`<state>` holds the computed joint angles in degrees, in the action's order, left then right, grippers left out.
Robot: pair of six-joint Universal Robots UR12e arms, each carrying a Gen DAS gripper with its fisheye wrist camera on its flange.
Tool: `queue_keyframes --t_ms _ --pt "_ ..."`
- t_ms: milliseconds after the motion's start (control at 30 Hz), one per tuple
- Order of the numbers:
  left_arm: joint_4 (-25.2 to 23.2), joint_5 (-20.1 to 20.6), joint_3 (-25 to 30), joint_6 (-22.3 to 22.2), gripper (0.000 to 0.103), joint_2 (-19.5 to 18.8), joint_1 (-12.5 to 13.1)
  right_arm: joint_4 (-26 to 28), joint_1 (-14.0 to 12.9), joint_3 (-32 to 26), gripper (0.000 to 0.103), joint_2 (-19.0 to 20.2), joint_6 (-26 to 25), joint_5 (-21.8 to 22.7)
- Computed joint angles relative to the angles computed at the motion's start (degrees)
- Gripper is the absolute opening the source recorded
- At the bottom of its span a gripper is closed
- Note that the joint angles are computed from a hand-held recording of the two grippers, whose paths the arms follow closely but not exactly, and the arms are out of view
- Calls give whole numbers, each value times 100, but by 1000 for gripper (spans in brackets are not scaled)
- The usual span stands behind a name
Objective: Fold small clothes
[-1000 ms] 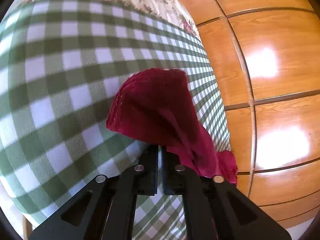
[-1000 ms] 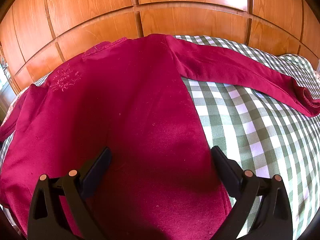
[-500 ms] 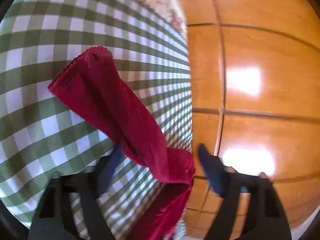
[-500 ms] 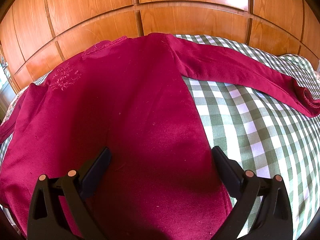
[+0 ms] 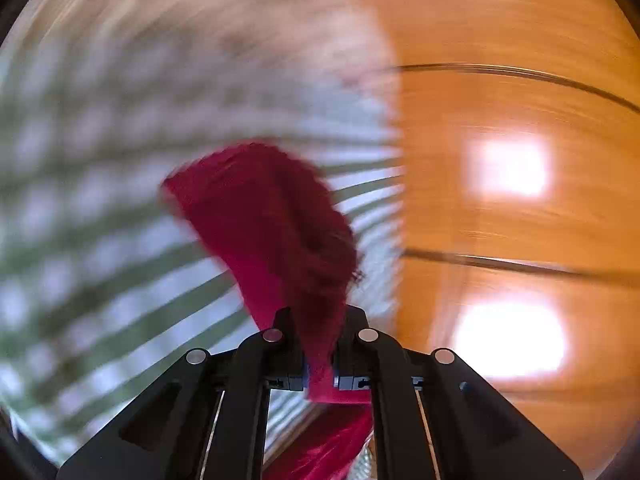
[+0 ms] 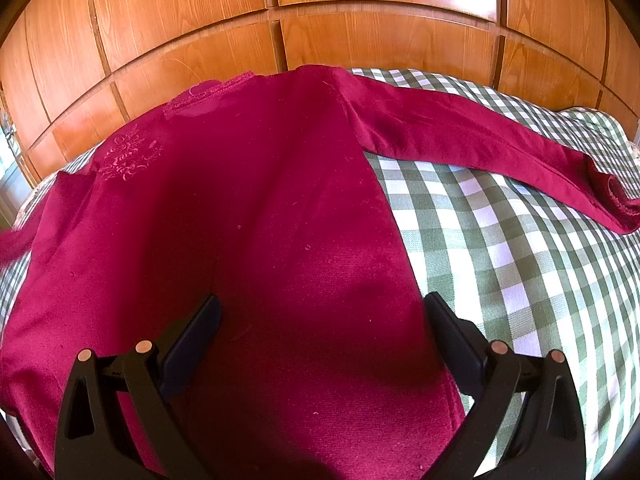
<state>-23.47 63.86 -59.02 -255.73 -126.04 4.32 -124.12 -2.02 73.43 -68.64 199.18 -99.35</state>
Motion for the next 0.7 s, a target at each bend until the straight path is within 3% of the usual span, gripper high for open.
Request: queue_keyframes --t_ms 67,100,133,200,333,400,467,600,700 --pt "1065 145 107 489 6 -82 29 6 -1 -1 100 1 -4 -1" --pt "1290 346 116 1048 6 -73 12 6 -2 -1 100 2 -7 0" --pt "1275 568 55 1547 6 -37 -20 9 -1 -2 100 3 -7 -2" --pt "702 800 -12 1957 6 7 -56 6 -2 0 100 2 -4 3" --pt "-8 856 -237 1343 6 -36 -32 12 -7 -1 101 5 -9 12" --pt "90 770 -417 935 10 -52 -11 8 -8 3 101 3 -11 13" --pt "268 682 -537 803 11 -50 11 10 -8 1 101 4 -12 13" --pt "729 422 -450 483 48 -160 79 45 -6 -14 101 12 -33 -10" --pt "348 578 -61 386 52 -307 44 79 -3 -34 101 25 -56 -34"
